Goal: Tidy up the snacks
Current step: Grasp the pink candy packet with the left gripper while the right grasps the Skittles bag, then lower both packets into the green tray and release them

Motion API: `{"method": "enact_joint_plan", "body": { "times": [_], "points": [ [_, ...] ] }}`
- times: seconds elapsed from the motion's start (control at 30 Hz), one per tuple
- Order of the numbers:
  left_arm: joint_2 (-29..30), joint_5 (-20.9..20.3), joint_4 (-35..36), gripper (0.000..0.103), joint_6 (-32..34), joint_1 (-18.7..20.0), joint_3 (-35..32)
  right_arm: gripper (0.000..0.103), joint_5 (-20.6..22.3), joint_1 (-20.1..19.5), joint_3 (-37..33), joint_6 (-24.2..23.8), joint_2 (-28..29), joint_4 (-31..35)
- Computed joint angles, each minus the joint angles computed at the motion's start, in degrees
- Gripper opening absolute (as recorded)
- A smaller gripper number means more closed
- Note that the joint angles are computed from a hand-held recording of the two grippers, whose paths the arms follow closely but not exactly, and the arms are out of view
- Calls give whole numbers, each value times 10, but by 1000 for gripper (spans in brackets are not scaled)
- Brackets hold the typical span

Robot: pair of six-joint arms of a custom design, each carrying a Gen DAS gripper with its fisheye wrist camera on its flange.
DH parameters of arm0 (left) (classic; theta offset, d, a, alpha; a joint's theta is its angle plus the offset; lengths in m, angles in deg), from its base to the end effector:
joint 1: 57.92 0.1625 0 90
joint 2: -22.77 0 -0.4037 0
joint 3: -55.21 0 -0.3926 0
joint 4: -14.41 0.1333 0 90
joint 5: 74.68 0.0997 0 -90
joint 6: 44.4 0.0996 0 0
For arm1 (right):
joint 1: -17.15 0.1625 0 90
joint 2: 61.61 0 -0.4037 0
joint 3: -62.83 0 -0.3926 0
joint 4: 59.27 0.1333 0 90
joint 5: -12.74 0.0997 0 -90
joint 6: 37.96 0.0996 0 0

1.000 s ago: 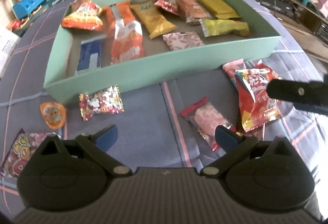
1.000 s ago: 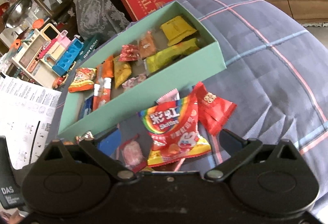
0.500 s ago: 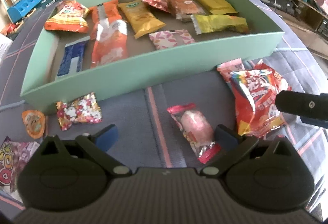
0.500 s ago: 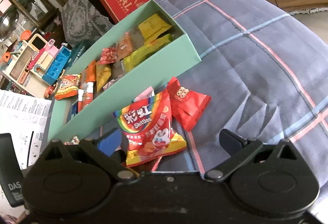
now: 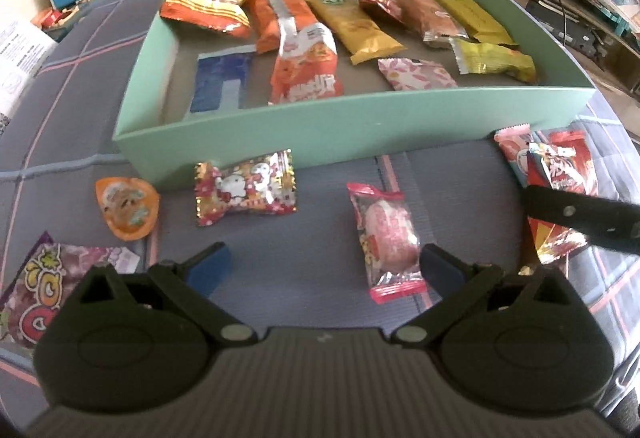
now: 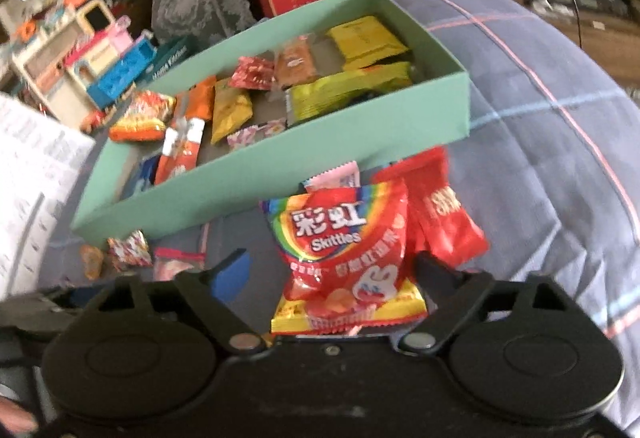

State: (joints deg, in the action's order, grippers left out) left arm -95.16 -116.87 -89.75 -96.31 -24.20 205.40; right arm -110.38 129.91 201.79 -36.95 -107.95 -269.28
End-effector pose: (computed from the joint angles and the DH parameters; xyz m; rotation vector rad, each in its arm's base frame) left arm -0.0654 -0.2927 0.2151 0.2540 2.3293 -0.6208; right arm 0.2227 -0.3270 0.0342 0.3020 -2.5589 0.7702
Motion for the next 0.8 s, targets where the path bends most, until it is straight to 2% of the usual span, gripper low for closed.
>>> {"method": "enact_joint_plan", "body": {
  "times": [0.1, 0.33, 0.4, 0.5, 0.57, 0.6, 0.67, 0.8],
  "points": [
    [4, 0, -10, 103, 8, 4, 0, 57, -34, 17, -16, -39, 24, -6],
    [31, -3, -39, 101, 24, -2, 2, 57, -14, 8, -6, -43, 25, -29],
    [42, 0, -44, 95, 27, -10, 5, 57, -9, 5, -4, -45, 24, -34],
    [47, 8, -55, 75, 42, -27, 12, 57, 0, 0, 3, -44, 18, -39],
    [47, 9, -61, 45, 53, -36, 15, 57, 9, -5, 5, -39, 16, -41],
    [48, 8, -65, 37, 58, -39, 15, 57, 13, -8, 5, -36, 15, -40],
    [49, 5, -60, 30, 58, -42, 13, 56, 24, -13, 8, -24, 7, -35],
    [37, -6, -43, 29, 50, -44, 8, 55, 47, -23, 20, 0, -7, -35]
  ]
}}
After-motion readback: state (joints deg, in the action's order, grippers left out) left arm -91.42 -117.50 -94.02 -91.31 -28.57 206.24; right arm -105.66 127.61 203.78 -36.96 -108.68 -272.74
